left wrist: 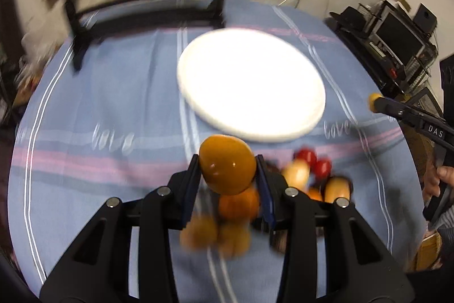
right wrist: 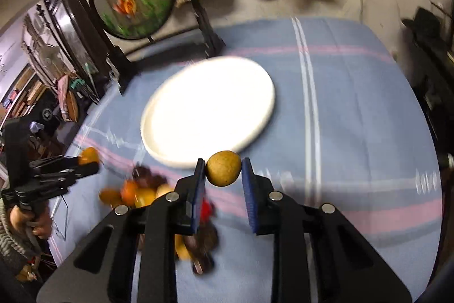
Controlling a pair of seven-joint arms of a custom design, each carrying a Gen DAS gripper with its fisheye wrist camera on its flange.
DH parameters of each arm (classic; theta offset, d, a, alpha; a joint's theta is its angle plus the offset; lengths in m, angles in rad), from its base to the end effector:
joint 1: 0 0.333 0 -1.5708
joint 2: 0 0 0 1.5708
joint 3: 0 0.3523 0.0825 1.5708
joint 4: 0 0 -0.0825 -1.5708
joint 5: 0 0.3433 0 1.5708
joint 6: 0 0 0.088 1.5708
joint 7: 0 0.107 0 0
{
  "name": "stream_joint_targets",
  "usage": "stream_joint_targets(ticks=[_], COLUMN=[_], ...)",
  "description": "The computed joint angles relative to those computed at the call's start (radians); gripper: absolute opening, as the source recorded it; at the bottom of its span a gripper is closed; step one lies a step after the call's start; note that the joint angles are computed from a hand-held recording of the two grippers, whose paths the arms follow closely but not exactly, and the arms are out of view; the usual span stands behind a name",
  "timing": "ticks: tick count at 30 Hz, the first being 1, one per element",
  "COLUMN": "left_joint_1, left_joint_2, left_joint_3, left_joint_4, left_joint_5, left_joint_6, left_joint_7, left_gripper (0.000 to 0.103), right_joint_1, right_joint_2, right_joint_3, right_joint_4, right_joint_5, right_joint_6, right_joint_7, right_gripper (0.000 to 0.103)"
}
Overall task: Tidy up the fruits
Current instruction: 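Lower both fruits onto the white plate and open both tools, then grasp the tan round fruit with the left tool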
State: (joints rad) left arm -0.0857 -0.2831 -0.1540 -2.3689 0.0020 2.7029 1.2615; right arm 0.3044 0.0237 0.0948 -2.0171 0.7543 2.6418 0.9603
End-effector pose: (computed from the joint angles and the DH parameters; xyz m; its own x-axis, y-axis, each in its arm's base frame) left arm 0.4400 -0.1148 0.5590 0.0189 -0.9910 0.1327 -0.8223 -0.0909 -0.5617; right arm 0.5269 0.2024 0.5566 0.5103 -0.8060 -0.2999 -0.7346 -0.2273 -0.6393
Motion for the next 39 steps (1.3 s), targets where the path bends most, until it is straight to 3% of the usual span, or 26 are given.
stream_joint_targets(ticks=[6, 11, 13, 14, 16, 17, 19, 21, 22, 24, 25, 29, 31, 34, 39], left_joint_1=[0.000, 0.003, 0.005, 0.005, 0.006, 0.008, 0.013, 0.021, 0.026, 0.051, 0.063, 0.078, 0.068, 0.033, -0.025], left_joint_2=[0.201, 0.277, 0.293, 0.295, 0.292, 0.281, 0.239, 0.177, 0.146, 0.052, 0.016, -0.153, -0.246, -0.348, -0.378], left_joint_3=[0.013, 0.012, 0.010, 0.010, 0.010, 0.011, 0.014, 0.017, 0.016, -0.001, -0.012, -0.047, -0.065, -0.079, -0.057], left_joint_4=[0.155, 0.187, 0.191, 0.195, 0.198, 0.197, 0.178, 0.143, 0.127, 0.068, 0.047, -0.069, -0.138, -0.218, -0.286], left_joint_5=[-0.030, -0.069, -0.058, -0.045, -0.042, -0.036, -0.028, -0.026, -0.015, 0.042, 0.070, 0.120, 0.116, 0.080, 0.048], left_joint_6=[0.009, 0.008, 0.020, 0.019, 0.024, 0.022, 0.032, 0.038, 0.034, 0.006, -0.014, -0.135, -0.213, -0.307, -0.276], left_joint_7=[0.041, 0.072, 0.069, 0.059, 0.053, 0.042, 0.016, -0.006, -0.025, -0.100, -0.134, -0.242, -0.296, -0.370, -0.365], left_gripper=[0.039, 0.039, 0.043, 0.050, 0.051, 0.051, 0.051, 0.051, 0.051, 0.054, 0.054, 0.055, 0.055, 0.055, 0.056], right_joint_1=[0.003, 0.009, 0.021, 0.014, -0.002, -0.009, -0.066, -0.091, -0.093, -0.078, -0.069, -0.021, -0.006, 0.011, 0.048], right_joint_2=[0.174, 0.234, 0.252, 0.255, 0.255, 0.245, 0.176, 0.096, 0.057, -0.009, -0.044, -0.171, -0.237, -0.293, -0.363], right_joint_3=[0.033, 0.048, 0.039, 0.047, 0.062, 0.068, 0.121, 0.136, 0.131, 0.108, 0.095, 0.039, -0.011, -0.048, -0.061], right_joint_4=[0.163, 0.203, 0.221, 0.223, 0.232, 0.225, 0.185, 0.142, 0.118, 0.057, 0.015, -0.168, -0.262, -0.320, -0.350], right_joint_5=[-0.082, -0.188, -0.272, -0.278, -0.274, -0.263, -0.090, 0.080, 0.145, 0.217, 0.252, 0.306, 0.327, 0.236, 0.196], right_joint_6=[-0.021, 0.007, 0.005, 0.008, 0.003, 0.013, 0.066, 0.087, 0.079, 0.070, 0.058, -0.003, -0.111, -0.204, -0.149], right_joint_7=[0.059, 0.124, 0.181, 0.181, 0.183, 0.181, 0.070, -0.069, -0.122, -0.171, -0.205, -0.229, -0.197, -0.126, -0.099], right_gripper=[0.026, 0.027, 0.027, 0.027, 0.027, 0.027, 0.027, 0.029, 0.034, 0.061, 0.061, 0.061, 0.061, 0.061, 0.061])
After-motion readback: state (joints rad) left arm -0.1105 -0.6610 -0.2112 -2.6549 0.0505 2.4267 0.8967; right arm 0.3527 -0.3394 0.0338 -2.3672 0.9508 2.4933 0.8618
